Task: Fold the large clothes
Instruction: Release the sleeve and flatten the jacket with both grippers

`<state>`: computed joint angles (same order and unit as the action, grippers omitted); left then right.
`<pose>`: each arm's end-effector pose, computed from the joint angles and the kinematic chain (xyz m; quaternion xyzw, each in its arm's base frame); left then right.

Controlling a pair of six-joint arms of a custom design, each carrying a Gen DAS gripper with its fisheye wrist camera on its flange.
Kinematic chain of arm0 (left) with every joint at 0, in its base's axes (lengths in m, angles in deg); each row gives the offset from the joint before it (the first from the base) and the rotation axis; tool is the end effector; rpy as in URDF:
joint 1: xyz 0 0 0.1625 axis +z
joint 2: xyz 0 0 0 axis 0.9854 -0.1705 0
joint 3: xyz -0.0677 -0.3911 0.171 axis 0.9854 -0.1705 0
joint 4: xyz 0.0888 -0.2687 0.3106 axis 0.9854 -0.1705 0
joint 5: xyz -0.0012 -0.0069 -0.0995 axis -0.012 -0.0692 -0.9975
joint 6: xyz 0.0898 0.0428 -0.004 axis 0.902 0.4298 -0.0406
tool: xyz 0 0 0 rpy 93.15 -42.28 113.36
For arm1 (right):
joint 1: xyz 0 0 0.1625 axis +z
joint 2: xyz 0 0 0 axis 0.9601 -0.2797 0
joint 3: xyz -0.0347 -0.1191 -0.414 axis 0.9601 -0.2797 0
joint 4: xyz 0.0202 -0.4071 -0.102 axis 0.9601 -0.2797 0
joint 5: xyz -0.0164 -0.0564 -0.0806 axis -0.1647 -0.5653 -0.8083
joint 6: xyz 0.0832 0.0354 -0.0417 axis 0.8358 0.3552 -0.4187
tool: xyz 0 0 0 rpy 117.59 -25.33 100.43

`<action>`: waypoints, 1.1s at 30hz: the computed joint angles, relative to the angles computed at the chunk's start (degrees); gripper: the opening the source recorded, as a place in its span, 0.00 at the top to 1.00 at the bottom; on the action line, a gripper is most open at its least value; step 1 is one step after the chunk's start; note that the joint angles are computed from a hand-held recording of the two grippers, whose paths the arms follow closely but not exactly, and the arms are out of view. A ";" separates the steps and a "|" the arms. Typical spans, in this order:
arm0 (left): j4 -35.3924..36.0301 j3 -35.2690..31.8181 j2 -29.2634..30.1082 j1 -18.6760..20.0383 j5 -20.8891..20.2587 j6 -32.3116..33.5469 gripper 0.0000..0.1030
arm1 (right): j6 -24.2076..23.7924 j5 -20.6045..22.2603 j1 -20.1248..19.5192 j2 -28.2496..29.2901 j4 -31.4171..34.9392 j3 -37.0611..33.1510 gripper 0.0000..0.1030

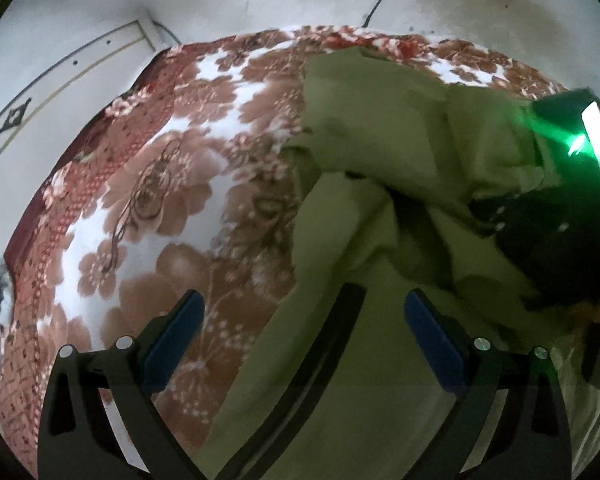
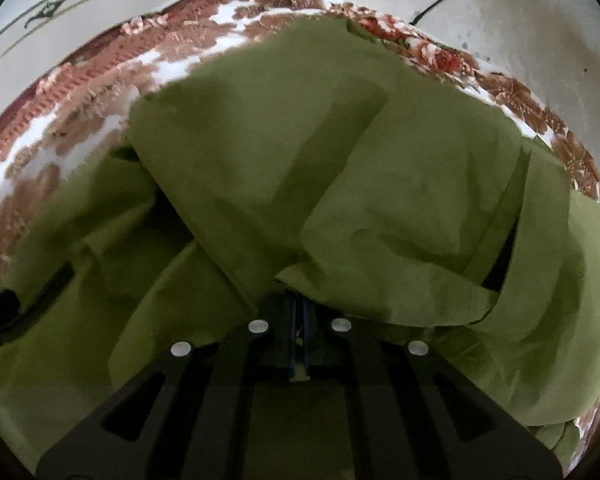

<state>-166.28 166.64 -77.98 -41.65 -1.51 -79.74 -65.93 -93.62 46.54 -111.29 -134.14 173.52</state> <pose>-0.1190 -0.3670 0.2704 0.1666 0.8769 -0.2553 0.3715 0.3252 -0.4412 0.0087 0.2542 -0.8647 0.2098 0.3791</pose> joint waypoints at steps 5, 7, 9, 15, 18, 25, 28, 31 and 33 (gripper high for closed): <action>6.18 -1.11 -2.43 -0.49 0.38 -1.93 0.05 | 3.29 -0.22 1.64 -1.53 6.91 -0.01 0.78; 7.74 -2.11 -2.25 -0.86 0.45 -2.83 0.05 | 3.30 -0.43 1.91 -2.57 5.98 1.06 0.14; 7.45 -3.09 -1.66 -1.58 0.61 -3.18 0.05 | 2.77 0.94 2.58 -4.45 3.28 2.60 0.05; -0.58 -5.21 4.47 -4.73 2.76 1.50 0.05 | 4.45 2.89 6.65 -13.70 5.17 6.59 0.05; -7.92 -5.86 9.61 -5.95 3.41 7.13 0.05 | 7.16 0.41 6.41 -19.22 7.56 7.80 0.05; -30.83 -9.97 25.48 -7.75 -4.14 27.71 0.05 | 7.29 -7.93 -2.45 -28.30 6.58 9.44 0.05; -38.24 -11.19 33.07 -8.98 -1.49 35.91 0.05 | 4.57 -11.09 -6.41 -29.61 3.72 9.27 0.05; -52.53 -10.39 42.26 -10.65 6.54 47.93 0.05 | 3.74 -13.21 -10.65 -30.07 3.01 9.26 0.05; -61.54 -10.14 47.20 -10.96 6.19 56.81 0.05 | 4.20 -11.95 -13.05 -30.64 3.45 10.28 0.05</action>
<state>-227.81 156.51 -30.78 -52.61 4.68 -22.93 -61.74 -105.57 33.49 -141.93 -130.69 183.80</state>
